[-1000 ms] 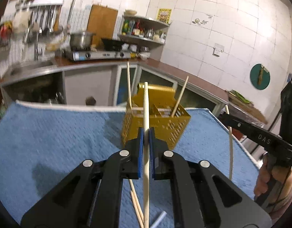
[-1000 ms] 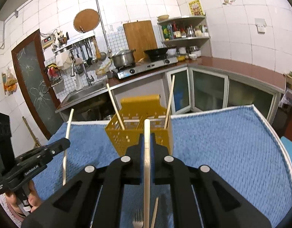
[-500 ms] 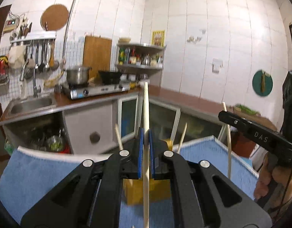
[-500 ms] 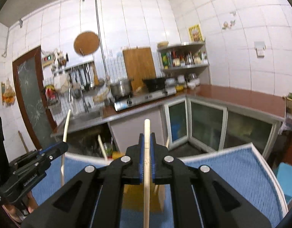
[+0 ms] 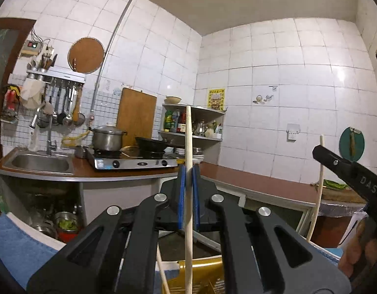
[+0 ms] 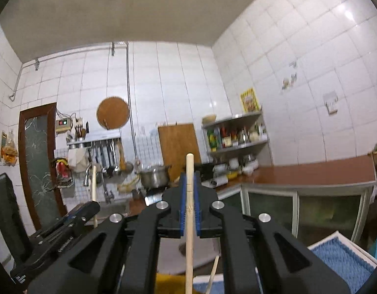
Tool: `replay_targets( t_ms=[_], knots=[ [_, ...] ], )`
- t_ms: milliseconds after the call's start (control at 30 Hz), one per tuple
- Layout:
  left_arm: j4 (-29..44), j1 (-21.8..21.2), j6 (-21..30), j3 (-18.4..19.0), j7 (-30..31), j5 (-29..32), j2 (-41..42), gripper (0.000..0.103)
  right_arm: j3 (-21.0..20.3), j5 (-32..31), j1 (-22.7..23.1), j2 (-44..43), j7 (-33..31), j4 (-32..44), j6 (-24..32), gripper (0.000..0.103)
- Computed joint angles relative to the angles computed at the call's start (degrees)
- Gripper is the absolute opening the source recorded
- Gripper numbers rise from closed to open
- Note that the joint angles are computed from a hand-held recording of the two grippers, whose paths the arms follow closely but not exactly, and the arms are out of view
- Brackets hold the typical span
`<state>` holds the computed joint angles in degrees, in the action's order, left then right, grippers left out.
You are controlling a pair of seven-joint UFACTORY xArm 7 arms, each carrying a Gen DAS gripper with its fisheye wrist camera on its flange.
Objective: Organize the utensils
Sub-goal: 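Carry both chopsticks to the yellow holder and lower them inside, then open both grippers to release the chopsticks into the holder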
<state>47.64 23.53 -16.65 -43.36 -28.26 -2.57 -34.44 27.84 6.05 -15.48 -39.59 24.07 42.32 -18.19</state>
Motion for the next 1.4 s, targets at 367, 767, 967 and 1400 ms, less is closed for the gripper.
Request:
replay_targets(
  t_ms=[367,767,967,1400],
  knots=[
    [-2.7,8.4,-4.6,-9.0,0.5,-3.5,0.6,0.005,5.7,4.9,-2.6,5.5,-5.6,-1.6,-6.6,0.006],
    [-9.9,1.8,-1.2,-5.6,2.9,-0.6,-3.6,0.005,-0.4,3.2,7.2,6.2,-8.1,-6.8,-0.1,0.006],
    [-13.0,-4.6,2.7,0.0,2.3,2.2,-5.7,0.005,-1.5,0.6,8.8,3.6,-5.8,-9.2,5.3,0.006],
    [-15.6,-17.5,15.8,13.3,-1.5,8.8,-7.2,0.010,-9.8,-6.8,17.2,-0.6,0.3,-9.6,17.2,0.008]
  ],
)
